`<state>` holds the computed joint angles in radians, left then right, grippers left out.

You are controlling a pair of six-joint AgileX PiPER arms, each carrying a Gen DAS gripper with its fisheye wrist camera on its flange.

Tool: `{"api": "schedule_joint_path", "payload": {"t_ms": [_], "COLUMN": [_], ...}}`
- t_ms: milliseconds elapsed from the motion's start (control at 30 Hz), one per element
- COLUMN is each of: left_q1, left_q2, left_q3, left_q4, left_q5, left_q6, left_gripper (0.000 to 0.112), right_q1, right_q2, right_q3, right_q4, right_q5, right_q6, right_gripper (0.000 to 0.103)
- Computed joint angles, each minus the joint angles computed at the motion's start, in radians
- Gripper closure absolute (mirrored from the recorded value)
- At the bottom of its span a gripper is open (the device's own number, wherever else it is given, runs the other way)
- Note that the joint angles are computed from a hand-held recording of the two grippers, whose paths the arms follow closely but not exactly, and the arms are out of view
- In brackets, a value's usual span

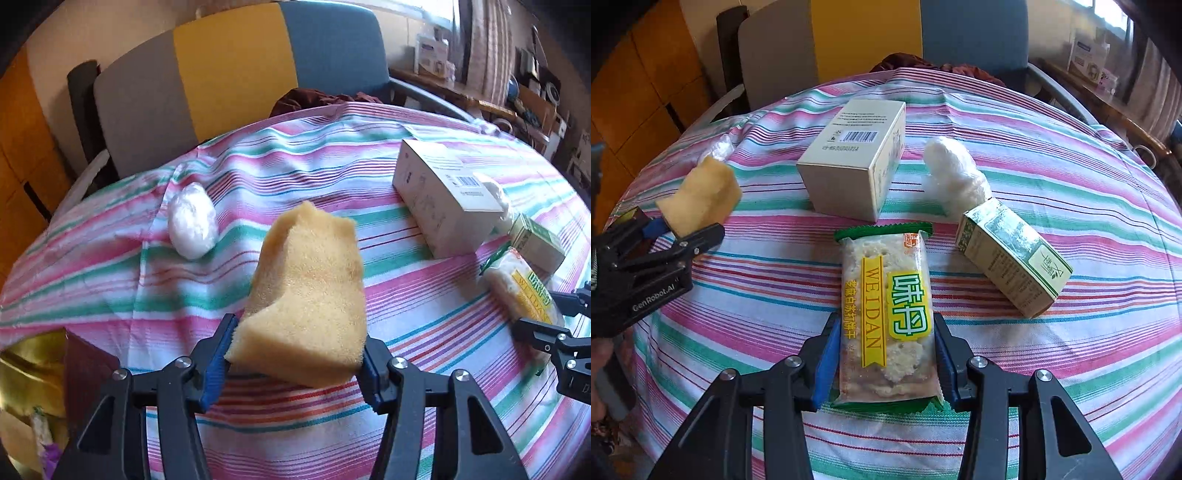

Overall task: Organize objects
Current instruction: 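Grasp the WEIDAN granola bar with the right tool while the left tool grasps a yellow sponge, then carry the sponge into the tray with the left tool while the right tool drops the granola bar there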

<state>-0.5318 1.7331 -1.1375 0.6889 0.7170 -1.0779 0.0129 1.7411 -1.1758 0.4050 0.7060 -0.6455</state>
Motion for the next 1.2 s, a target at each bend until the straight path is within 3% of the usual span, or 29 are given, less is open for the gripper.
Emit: {"api": "schedule_joint_path", "payload": {"t_ms": [133, 300, 567, 900, 1033, 1200], "left_q1": [0.008, -0.031, -0.034, -0.041, 0.001, 0.147], "left_q2": [-0.052, -0.085, -0.144, -0.369, -0.487, -0.646], "left_q3": [0.098, 0.156, 0.191, 0.301, 0.347, 0.396], "left_q4": [0.051, 0.154, 0.041, -0.072, -0.141, -0.321], "left_q5": [-0.093, -0.104, -0.120, -0.146, -0.142, -0.130], "left_q6": [-0.100, -0.198, -0.156, -0.135, -0.074, 0.118], "left_gripper": [0.057, 0.061, 0.062, 0.062, 0.062, 0.062], "right_q1": [-0.026, -0.035, -0.024, 0.001, 0.008, -0.002], "right_q2": [0.017, -0.004, -0.020, -0.019, -0.025, -0.036], "right_q3": [-0.025, -0.009, 0.017, 0.038, 0.052, 0.065], "right_q4": [0.062, 0.136, 0.144, 0.181, 0.201, 0.256], "right_q5": [0.034, 0.036, 0.032, -0.009, -0.017, -0.022], "right_q6": [-0.046, -0.123, -0.149, -0.228, -0.264, -0.315], "right_gripper": [0.056, 0.056, 0.056, 0.056, 0.056, 0.056]}}
